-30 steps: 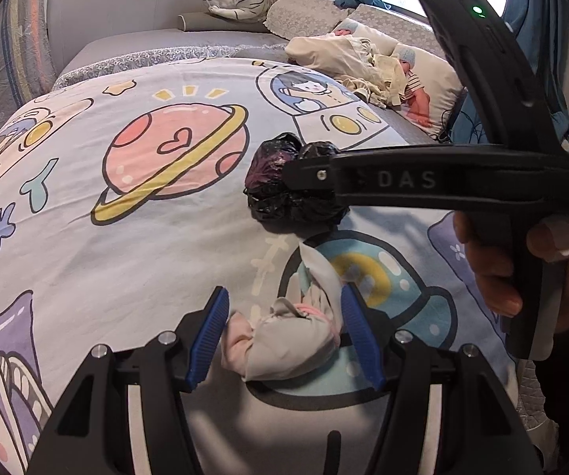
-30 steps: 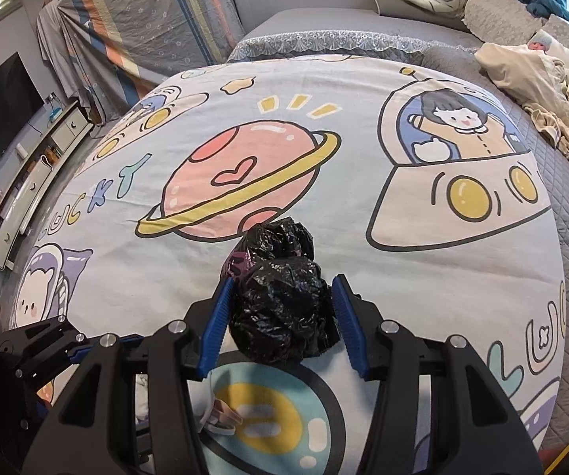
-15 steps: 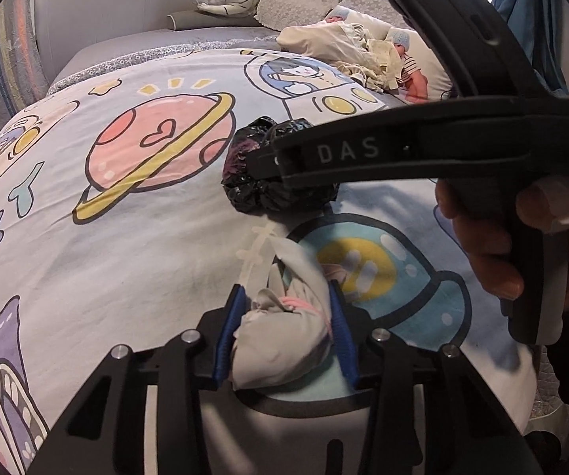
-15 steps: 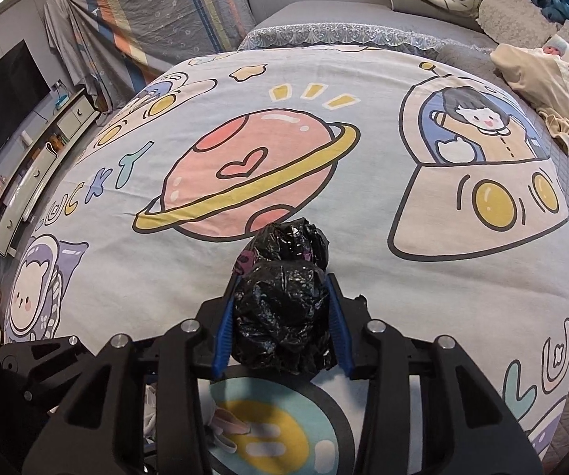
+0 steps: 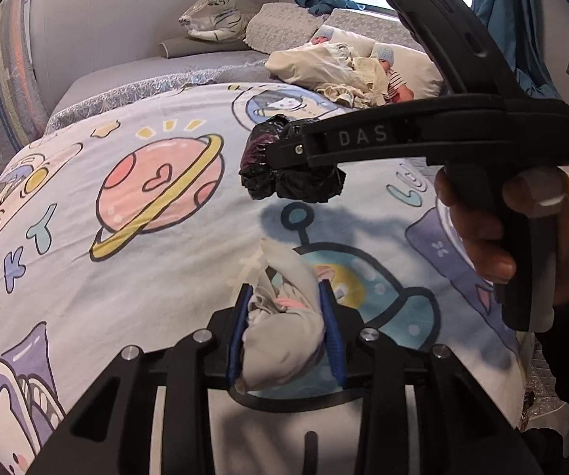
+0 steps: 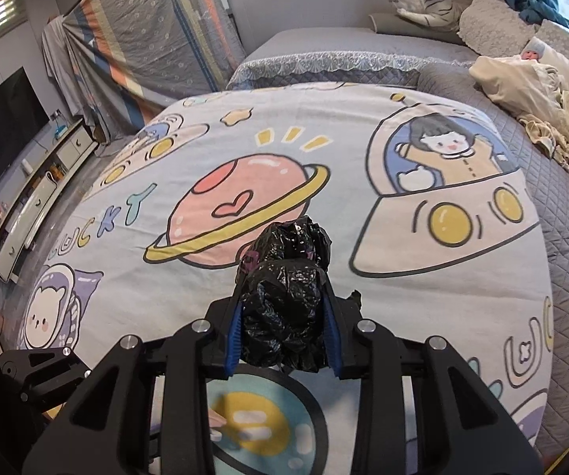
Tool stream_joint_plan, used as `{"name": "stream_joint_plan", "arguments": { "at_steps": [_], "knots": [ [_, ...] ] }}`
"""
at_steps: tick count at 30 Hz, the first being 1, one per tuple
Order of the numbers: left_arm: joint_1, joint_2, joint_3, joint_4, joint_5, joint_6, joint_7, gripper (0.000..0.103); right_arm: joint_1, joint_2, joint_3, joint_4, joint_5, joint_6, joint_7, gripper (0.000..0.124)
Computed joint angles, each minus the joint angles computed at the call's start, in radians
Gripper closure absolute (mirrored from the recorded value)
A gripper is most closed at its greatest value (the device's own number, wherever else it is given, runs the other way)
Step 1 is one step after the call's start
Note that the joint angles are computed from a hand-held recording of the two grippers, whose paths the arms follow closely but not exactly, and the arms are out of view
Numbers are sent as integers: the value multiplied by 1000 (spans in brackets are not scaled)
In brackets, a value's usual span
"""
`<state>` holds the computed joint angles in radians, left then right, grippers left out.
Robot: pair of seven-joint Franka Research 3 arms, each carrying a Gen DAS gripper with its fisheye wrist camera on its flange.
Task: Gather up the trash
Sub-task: 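Carry the grey cloth bundle and black bag over the yellow bin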
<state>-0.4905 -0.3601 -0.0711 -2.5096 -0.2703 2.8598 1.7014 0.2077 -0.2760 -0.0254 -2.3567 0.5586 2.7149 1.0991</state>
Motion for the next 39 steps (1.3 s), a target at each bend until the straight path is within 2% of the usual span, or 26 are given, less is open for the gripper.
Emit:
{"name": "stream_joint_plan", "arguments": {
  "at_steps": [5,14,24,31,39],
  "knots": [
    [4,-31,-26,5,32,-2,-29,72,-19,-66,-20,-35,7,13,4,92],
    [-46,-58,-36,34,75,7,-49,72,-75,-221,-63,-115,-22,28,18,92],
    [-100,-46,-82,96,126,23,-69,71,-159,-401,-120,-213,-53,40,18,92],
    [-159,-3,-103,162,132,28,-49,71,-253,-516,-165,-273,-80,27,21,92],
    [-209,95,-151,267,108,27,6,71,-429,-633,-220,-353,-129,-8,32,92]
  ]
}}
